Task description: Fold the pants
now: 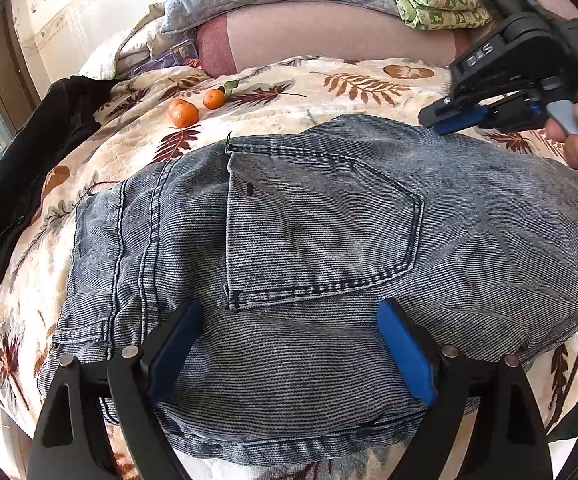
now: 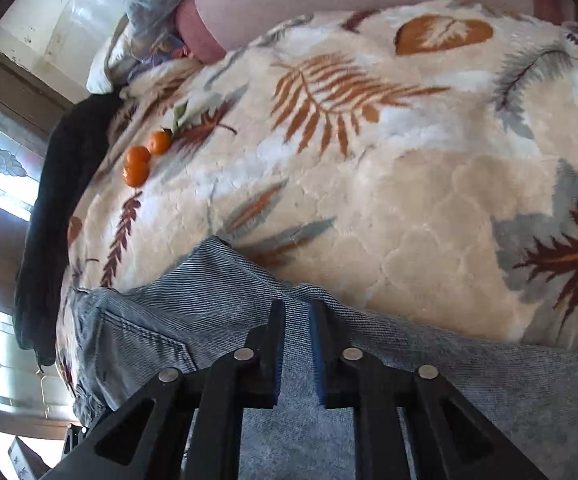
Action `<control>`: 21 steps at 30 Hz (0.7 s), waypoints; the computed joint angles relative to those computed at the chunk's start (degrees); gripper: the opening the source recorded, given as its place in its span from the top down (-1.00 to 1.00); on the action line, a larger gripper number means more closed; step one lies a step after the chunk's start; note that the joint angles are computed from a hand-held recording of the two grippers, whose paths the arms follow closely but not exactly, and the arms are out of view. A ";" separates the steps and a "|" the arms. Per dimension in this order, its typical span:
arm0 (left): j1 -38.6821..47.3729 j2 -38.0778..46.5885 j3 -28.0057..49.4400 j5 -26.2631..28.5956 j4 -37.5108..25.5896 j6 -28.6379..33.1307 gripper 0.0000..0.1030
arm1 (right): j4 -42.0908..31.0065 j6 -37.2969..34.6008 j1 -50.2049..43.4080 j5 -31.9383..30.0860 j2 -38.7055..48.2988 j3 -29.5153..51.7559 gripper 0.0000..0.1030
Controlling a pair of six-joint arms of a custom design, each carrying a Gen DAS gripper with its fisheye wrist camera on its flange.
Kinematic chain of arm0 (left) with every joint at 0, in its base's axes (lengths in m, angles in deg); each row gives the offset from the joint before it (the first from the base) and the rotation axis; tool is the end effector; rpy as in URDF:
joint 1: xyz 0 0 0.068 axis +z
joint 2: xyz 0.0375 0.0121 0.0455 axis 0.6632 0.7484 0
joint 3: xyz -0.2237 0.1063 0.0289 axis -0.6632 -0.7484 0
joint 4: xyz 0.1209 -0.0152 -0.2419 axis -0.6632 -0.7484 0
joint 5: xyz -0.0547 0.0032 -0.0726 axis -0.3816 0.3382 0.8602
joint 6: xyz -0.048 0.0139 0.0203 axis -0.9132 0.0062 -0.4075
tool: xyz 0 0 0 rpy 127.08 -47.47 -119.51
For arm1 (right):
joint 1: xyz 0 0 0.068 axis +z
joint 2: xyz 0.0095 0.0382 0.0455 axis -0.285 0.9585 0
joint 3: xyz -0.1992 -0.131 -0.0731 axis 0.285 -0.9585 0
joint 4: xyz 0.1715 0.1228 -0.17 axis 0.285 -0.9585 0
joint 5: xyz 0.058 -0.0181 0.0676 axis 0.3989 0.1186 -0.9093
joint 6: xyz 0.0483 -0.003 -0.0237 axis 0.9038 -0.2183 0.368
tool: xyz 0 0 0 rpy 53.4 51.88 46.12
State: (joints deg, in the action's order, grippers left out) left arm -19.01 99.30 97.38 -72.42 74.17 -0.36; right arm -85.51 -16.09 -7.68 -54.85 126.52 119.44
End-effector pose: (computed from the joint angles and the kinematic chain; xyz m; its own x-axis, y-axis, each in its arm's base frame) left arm 0.1176 -0.1661 -0.0020 -0.8028 0.0464 -0.5944 -0.0386 0.9908 0.1295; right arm 0.3074 0.0644 0.0492 -0.9354 -0.0823 -0.3440 -0.2401 0.8619 0.4466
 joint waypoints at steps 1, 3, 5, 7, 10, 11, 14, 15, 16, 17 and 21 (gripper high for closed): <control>0.00 0.00 0.08 0.01 -0.14 -0.10 -0.75 | 0.75 -0.21 -1.35 -1.61 -3.76 -3.51 0.60; 0.27 -0.18 0.13 0.17 -0.28 0.09 -0.76 | 1.26 -1.33 -5.04 -4.75 -10.55 -10.12 0.42; 0.32 -0.16 0.20 0.13 -0.40 0.17 -0.77 | 2.38 -3.42 -9.14 -4.11 -12.06 -13.80 -0.16; 0.61 -0.18 0.16 0.26 -0.17 0.54 -0.78 | 2.23 -5.65 -14.08 0.61 -4.36 -10.72 -0.49; 0.64 0.16 0.21 -0.08 0.08 0.59 -0.79 | -5.01 -6.86 -27.04 -13.74 3.18 -3.65 -0.22; 0.61 0.21 -0.07 -0.13 0.55 0.67 -0.79 | -7.09 -7.15 -30.07 -17.06 1.67 -3.74 -0.26; 0.50 0.54 0.10 -0.40 0.51 0.39 -0.79 | -13.62 -15.37 -38.20 -22.95 -0.71 -2.22 -0.37; 0.32 0.76 0.28 -0.59 0.30 0.03 -0.79 | -13.85 -16.62 -40.39 -21.75 1.39 -0.50 -0.46; 0.11 1.10 0.58 -0.85 0.03 -0.35 -0.80 | -14.42 -16.86 -41.52 -17.28 5.77 3.18 -0.64; -0.12 1.35 0.94 -1.22 -0.46 -0.61 -0.80 | -18.34 -17.42 -43.02 -15.87 12.51 9.33 -0.56; -1.12 -1.68 1.88 -0.86 -5.93 -2.21 -0.80 | -38.11 -31.45 -53.91 -32.18 15.70 17.38 -0.46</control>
State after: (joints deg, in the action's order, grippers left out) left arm -20.13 97.62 99.25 -73.28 68.25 -2.57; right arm -123.63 -47.53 -61.59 -87.03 142.22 136.82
